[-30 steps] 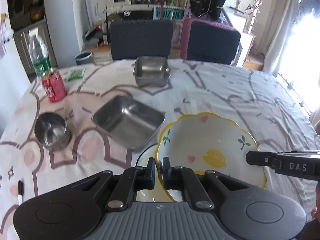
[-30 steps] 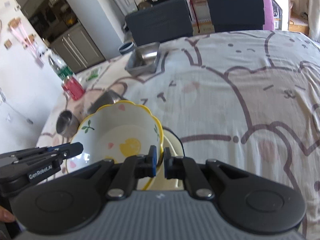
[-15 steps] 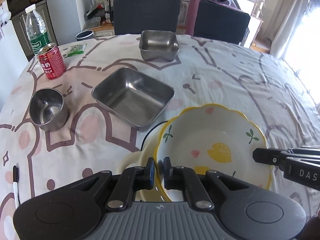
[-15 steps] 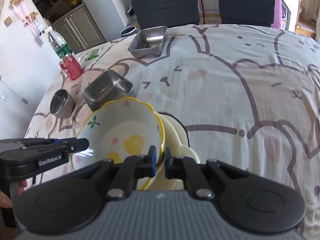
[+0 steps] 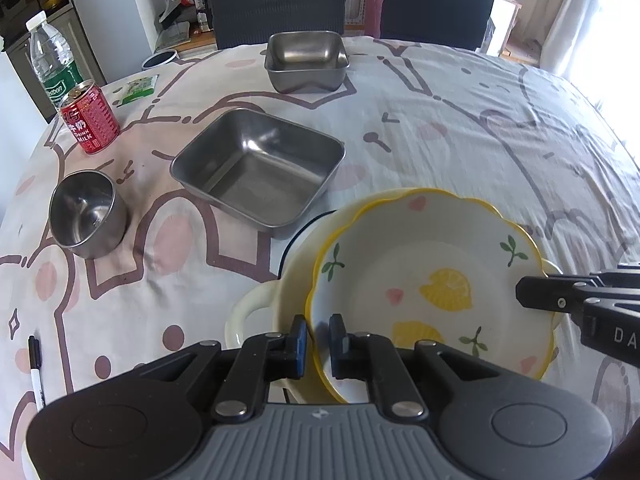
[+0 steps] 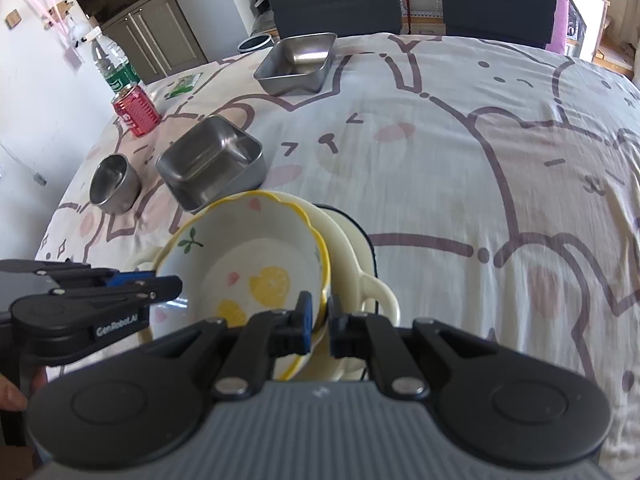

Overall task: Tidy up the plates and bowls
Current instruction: 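Lift the floral bowl with both grippers and lower it into the cream bowl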

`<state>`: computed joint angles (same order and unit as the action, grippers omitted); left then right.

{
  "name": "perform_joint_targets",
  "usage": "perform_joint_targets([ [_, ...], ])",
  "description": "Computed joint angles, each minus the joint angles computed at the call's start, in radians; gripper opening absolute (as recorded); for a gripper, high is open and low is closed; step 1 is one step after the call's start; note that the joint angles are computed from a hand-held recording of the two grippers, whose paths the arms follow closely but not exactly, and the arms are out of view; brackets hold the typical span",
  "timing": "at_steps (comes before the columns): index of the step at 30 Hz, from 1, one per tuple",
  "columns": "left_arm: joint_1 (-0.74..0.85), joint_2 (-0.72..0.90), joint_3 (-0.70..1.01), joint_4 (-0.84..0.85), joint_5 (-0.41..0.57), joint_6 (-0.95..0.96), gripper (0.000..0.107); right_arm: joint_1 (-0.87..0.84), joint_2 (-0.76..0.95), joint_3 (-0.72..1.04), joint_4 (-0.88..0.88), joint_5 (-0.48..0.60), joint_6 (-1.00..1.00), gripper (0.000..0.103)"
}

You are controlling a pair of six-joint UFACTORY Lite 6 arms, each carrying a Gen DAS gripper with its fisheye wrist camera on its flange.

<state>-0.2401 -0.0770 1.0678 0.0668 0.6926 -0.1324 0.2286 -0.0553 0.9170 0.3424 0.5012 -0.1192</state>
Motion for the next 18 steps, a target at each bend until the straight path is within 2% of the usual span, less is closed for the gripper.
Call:
perform_joint_targets([
  [18, -0.010, 0.008, -0.001, 0.017, -0.003, 0.004, 0.013, 0.016, 0.020, 0.014, -0.047, 0.011, 0.031, 0.009],
])
